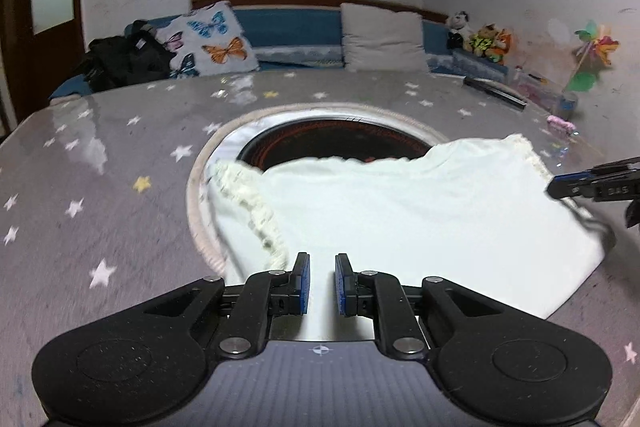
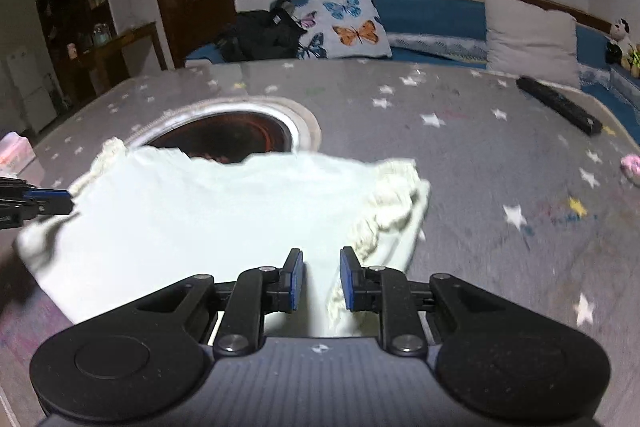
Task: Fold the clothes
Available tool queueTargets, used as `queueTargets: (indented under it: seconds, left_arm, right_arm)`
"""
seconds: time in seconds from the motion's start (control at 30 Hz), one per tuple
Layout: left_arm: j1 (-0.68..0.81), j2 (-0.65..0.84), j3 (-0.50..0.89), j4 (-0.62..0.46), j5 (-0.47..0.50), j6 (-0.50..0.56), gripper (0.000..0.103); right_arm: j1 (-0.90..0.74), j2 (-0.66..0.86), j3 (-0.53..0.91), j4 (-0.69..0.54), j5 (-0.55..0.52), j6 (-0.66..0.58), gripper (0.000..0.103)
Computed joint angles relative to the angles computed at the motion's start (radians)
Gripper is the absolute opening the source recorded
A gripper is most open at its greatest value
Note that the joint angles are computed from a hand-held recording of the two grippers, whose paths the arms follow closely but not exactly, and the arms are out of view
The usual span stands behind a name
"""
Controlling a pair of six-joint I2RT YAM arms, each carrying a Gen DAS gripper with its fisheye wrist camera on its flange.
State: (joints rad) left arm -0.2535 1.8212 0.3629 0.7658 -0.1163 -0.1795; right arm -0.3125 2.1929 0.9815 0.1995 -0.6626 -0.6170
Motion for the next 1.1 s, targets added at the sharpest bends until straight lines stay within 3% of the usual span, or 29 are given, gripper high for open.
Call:
queueTargets:
  seconds: [0.23, 0.4, 0.6, 0.8, 1.1]
  left_arm:
    - [0.003, -0.012, -0.053, 0.054, -0.024, -0.052, 0.014]
    - [-0.039, -0.029, -0.100, 0.105, -0.064, -0.080, 0.015]
    - [-0.061, -0.006, -0.140, 0.158, -0.102, -0.102, 0.015]
    - [-0.074, -0.022, -0.174, 0.172, -0.126, -0.118, 0.015]
    - [-0.142, -0.016, -0.189, 0.181, -0.210, -0.170, 0.016]
  right_arm:
    - [-0.073, -0.054, -0.049, 0.007, -0.035, 0.008, 0.019]
    - [-0.115, -0.137, -0.136, -0.047, -0.118, -0.099, 0.020]
    - [-0.136, -0.138, -0.206, -0.042, -0.099, -0.209, 0.020]
    - [-0.221, -0.102, -0.169, -0.111, -0.104, -0.237, 0.021]
    - [-0.181, -0.151, -0.210, -0.068, -0.181, -0.208, 0.021]
